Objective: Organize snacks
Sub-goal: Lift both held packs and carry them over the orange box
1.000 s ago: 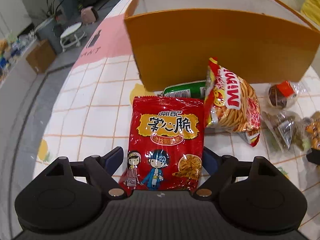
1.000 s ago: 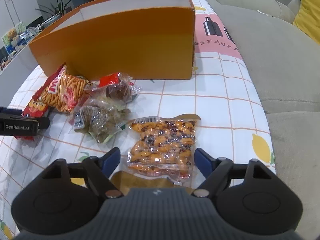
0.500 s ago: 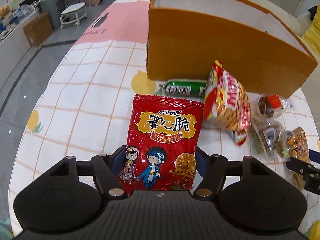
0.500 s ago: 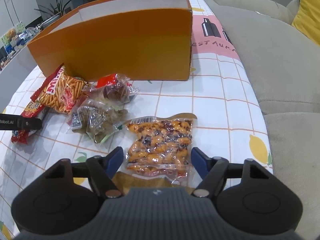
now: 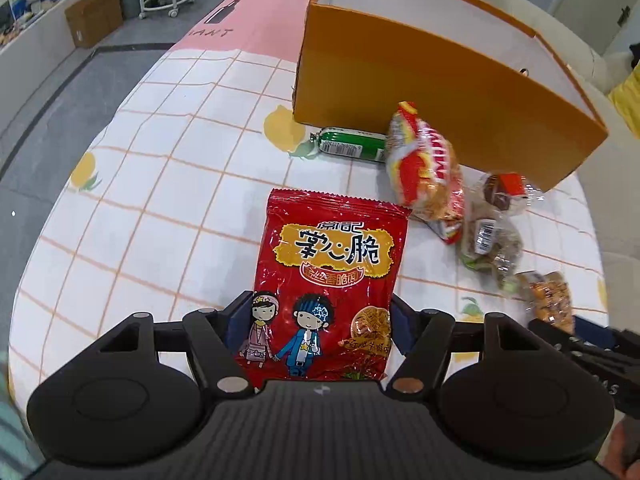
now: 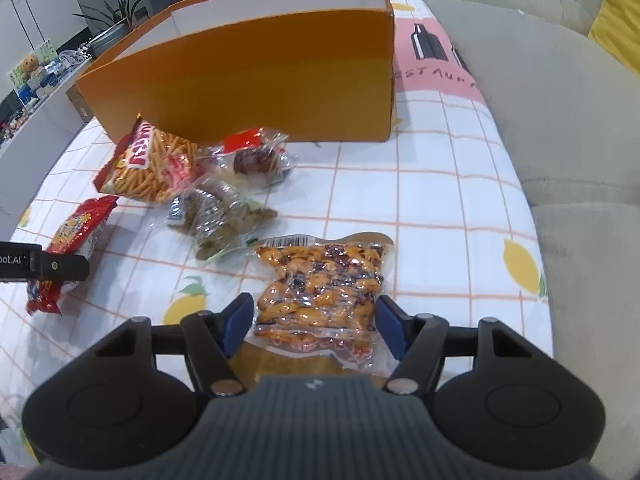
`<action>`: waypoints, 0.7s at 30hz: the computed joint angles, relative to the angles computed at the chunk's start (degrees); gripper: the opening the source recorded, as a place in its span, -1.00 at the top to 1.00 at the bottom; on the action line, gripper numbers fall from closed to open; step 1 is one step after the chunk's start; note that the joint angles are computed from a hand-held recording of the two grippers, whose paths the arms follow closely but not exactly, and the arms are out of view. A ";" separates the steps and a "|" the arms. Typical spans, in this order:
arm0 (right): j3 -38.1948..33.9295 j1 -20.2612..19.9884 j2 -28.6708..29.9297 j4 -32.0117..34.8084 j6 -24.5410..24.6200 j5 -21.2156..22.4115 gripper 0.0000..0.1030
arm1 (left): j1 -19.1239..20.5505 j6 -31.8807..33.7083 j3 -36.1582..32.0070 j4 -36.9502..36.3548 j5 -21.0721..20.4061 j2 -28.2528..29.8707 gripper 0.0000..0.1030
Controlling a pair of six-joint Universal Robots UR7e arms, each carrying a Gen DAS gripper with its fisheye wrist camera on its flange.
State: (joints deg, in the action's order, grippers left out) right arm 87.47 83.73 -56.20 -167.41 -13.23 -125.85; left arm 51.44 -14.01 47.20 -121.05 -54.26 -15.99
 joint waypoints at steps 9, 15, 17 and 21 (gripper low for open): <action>3.43 1.52 -2.66 0.21 1.32 0.55 -0.25 | -2.05 0.58 8.62 -5.81 0.60 -5.23 -0.51; 5.72 2.83 -4.52 -1.88 2.42 0.76 -0.25 | -3.57 4.48 13.53 -12.91 -0.27 -8.19 -0.51; 6.12 3.52 -4.85 -3.47 2.05 0.48 -0.25 | -3.96 5.97 14.02 -14.56 -0.95 -8.58 -0.51; 6.38 4.85 -5.06 -7.52 -0.95 0.57 -0.25 | -4.57 9.05 12.95 -16.96 -2.23 -8.16 -0.51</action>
